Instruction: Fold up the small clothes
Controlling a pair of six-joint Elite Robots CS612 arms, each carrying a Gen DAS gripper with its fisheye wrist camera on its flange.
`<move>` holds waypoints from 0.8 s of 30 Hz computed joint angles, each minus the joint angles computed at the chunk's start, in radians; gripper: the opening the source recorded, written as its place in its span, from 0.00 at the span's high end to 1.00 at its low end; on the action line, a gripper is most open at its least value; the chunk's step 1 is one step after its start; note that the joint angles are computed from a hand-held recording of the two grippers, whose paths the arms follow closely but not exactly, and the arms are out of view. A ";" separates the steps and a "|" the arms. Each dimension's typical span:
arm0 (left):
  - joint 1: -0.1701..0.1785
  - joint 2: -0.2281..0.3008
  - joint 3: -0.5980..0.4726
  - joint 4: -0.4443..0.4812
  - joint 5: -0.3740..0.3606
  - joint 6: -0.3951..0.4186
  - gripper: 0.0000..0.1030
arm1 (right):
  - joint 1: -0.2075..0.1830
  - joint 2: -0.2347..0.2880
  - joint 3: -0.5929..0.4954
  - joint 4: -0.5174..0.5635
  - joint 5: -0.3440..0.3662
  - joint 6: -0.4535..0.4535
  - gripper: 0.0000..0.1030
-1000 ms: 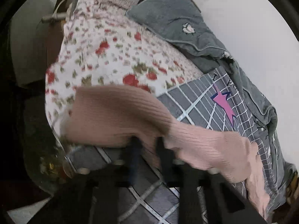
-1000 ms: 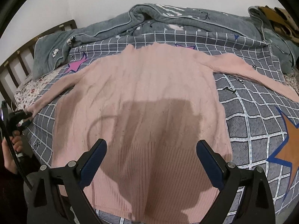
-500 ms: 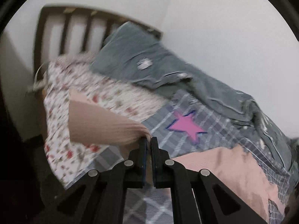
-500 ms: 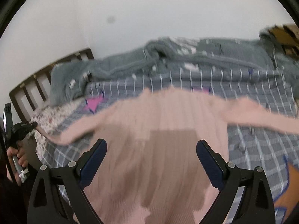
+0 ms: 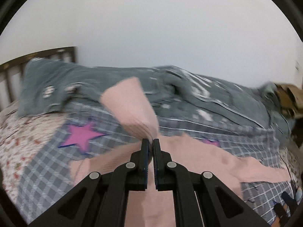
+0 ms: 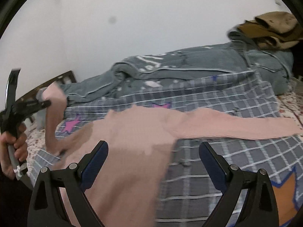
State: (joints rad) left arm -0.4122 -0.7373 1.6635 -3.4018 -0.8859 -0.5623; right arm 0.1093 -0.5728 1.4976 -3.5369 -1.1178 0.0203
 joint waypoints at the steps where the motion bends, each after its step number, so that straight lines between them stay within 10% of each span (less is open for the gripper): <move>1: -0.005 0.021 -0.040 0.017 -0.027 0.017 0.95 | -0.006 0.000 0.003 0.003 -0.007 0.002 0.07; 9: -0.047 0.181 -0.299 0.200 -0.180 0.108 0.95 | -0.050 0.012 -0.001 0.030 0.046 0.058 0.07; 15: -0.039 0.205 -0.323 0.276 -0.317 0.059 0.90 | -0.055 0.021 -0.025 0.116 0.050 0.074 0.08; 18: -0.031 0.184 -0.281 0.253 -0.325 0.033 0.74 | -0.052 0.024 -0.020 0.074 0.053 0.067 0.08; 22: -0.017 0.148 -0.191 0.136 -0.273 0.016 0.27 | -0.040 0.022 -0.026 0.114 0.035 0.059 0.08; 24: -0.013 0.131 -0.144 0.092 -0.216 0.010 0.27 | -0.036 0.022 -0.026 0.109 0.066 0.064 0.08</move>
